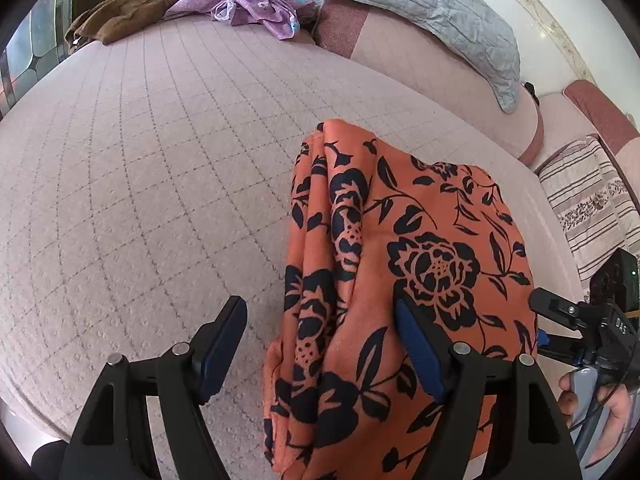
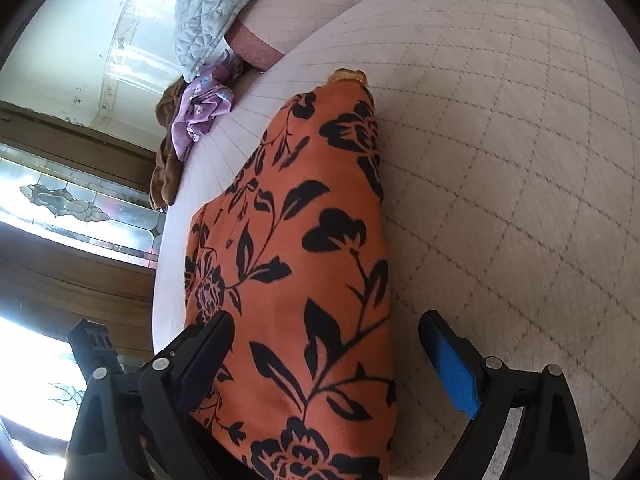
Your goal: Fold small clothes
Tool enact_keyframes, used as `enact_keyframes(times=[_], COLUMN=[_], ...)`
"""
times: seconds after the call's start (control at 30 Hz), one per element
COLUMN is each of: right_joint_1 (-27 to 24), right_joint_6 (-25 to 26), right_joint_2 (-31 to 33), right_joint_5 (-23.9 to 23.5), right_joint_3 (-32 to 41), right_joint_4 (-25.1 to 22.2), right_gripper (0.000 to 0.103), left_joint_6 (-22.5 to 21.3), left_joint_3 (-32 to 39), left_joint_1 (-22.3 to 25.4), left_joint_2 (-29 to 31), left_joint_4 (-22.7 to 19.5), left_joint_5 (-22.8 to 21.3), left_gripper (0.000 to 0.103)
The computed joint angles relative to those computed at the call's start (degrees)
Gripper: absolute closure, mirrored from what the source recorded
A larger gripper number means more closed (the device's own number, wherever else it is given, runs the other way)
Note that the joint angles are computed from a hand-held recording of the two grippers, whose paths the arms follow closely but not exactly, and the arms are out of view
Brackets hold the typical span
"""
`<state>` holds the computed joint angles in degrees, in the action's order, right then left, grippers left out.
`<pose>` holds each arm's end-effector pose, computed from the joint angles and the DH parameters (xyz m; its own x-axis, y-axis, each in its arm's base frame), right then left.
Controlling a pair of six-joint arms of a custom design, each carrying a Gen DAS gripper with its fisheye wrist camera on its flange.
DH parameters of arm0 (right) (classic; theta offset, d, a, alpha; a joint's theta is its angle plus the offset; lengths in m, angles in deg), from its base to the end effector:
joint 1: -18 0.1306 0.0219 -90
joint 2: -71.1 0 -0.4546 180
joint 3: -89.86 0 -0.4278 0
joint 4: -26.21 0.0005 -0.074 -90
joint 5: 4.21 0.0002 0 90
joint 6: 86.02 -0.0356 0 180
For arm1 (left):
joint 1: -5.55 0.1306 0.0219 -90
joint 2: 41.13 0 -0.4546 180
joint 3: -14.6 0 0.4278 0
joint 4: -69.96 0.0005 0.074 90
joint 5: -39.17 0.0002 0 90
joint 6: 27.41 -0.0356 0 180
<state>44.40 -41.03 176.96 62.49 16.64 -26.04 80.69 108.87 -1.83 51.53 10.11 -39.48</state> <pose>0.5676 0.2969 0.4913 -0.9398 0.2587 -0.2233 0.0494 0.7494 0.6602 0.5224 -0.0752 0.5040 -0.8725 -0.1941 -0.4483 -0.0446 0.9455 -0.3226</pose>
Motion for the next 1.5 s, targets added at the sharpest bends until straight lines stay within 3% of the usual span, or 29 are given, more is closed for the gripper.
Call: enact_keyframes(times=[0.27,0.43,0.47,0.5,0.57,0.6,0.63,0.7,0.73,0.77,0.8,0.87,0.93,1.0,1.03,1.1,1.13,1.17,1.2,1.23,1.3,1.37,1.5], right_joint_1=[0.5,1.1,1.3,1.6,3.7,4.4,6.3,8.7,9.0,8.6,7.4,4.0,1.7,0.7,0.4,-0.1,0.0,0.3,1.5,3.0,4.5,5.1,3.8], right_joint_6=[1.0,2.4,3.2,4.9,12.7,14.8,19.2,23.9,24.2,23.2,20.7,10.0,3.3,0.7,-0.2,-2.0,-1.0,1.4,5.7,11.8,17.6,21.2,23.7], right_joint_2=[1.7,3.5,3.9,4.5,7.0,7.4,8.3,9.2,9.4,9.6,9.5,7.4,4.7,2.7,2.3,2.4,3.1,3.4,4.6,6.1,7.3,7.3,5.4], right_joint_5=[-0.2,0.9,1.4,2.3,10.6,13.3,19.6,27.0,28.0,26.7,23.0,11.9,3.6,1.4,0.8,-2.0,-2.6,-2.4,0.5,6.0,11.1,14.1,16.7], right_joint_3=[1.7,4.9,5.6,6.5,12.0,13.4,16.4,19.4,19.7,19.4,18.4,13.5,8.2,4.7,3.6,2.5,3.1,3.6,6.2,10.0,14.0,16.4,18.5], right_joint_4=[-0.5,-3.8,-4.4,-5.5,-13.2,-14.9,-18.1,-20.9,-21.2,-21.4,-20.9,-16.1,-9.4,-4.7,-3.2,-0.8,-0.6,-1.5,-5.4,-10.8,-15.5,-17.0,-16.1], right_gripper=[0.008,0.008,0.010,0.031,0.042,0.051,0.055,0.058,0.058,0.052,0.040,0.025,0.021,0.020,0.020,0.019,0.020,0.030,0.042,0.046,0.062,0.065,0.066], left_joint_6=[0.0,-0.8,-1.4,-1.7,-1.9,-2.0,-2.0,-1.8,-1.8,-1.8,-1.6,-0.8,0.4,-0.9,-2.4,-1.3,-1.4,-1.5,-1.8,-2.7,-3.1,-1.8,-0.9], left_joint_3=[-0.2,-0.8,-0.8,-0.6,-0.4,-0.4,-0.4,-0.6,-0.5,-0.3,0.0,-0.1,-1.1,-1.0,-0.2,-1.7,-1.3,-0.8,-0.4,0.0,1.1,2.1,6.6], left_joint_1=[-0.1,0.1,0.0,-0.3,-0.6,-0.6,-0.6,-0.7,-0.7,-0.7,-0.5,0.8,1.5,1.3,0.8,1.1,1.3,1.5,1.3,0.8,-0.5,-0.7,-2.9], left_joint_2=[1.0,0.7,0.8,1.0,1.2,1.1,1.2,1.3,1.3,1.3,1.2,0.2,-1.3,-0.8,0.9,1.1,1.1,1.1,1.0,0.8,0.6,0.4,0.7], left_joint_4=[0.2,1.0,0.8,0.7,0.4,0.4,0.5,0.9,0.8,0.5,0.1,-0.1,3.0,2.9,0.3,2.5,2.1,1.5,1.0,0.6,0.2,0.9,4.4], left_joint_5=[0.6,0.5,0.0,-0.5,-1.2,-1.3,-1.4,-1.0,-0.9,-0.8,-0.4,2.5,5.0,4.7,3.9,6.3,7.4,8.3,7.7,6.4,3.9,4.7,4.2], left_gripper=[0.025,0.023,0.024,0.024,0.024,0.025,0.025,0.025,0.025,0.026,0.026,0.033,0.033,0.033,0.044,0.047,0.056,0.066,0.068,0.071,0.073,0.075,0.075])
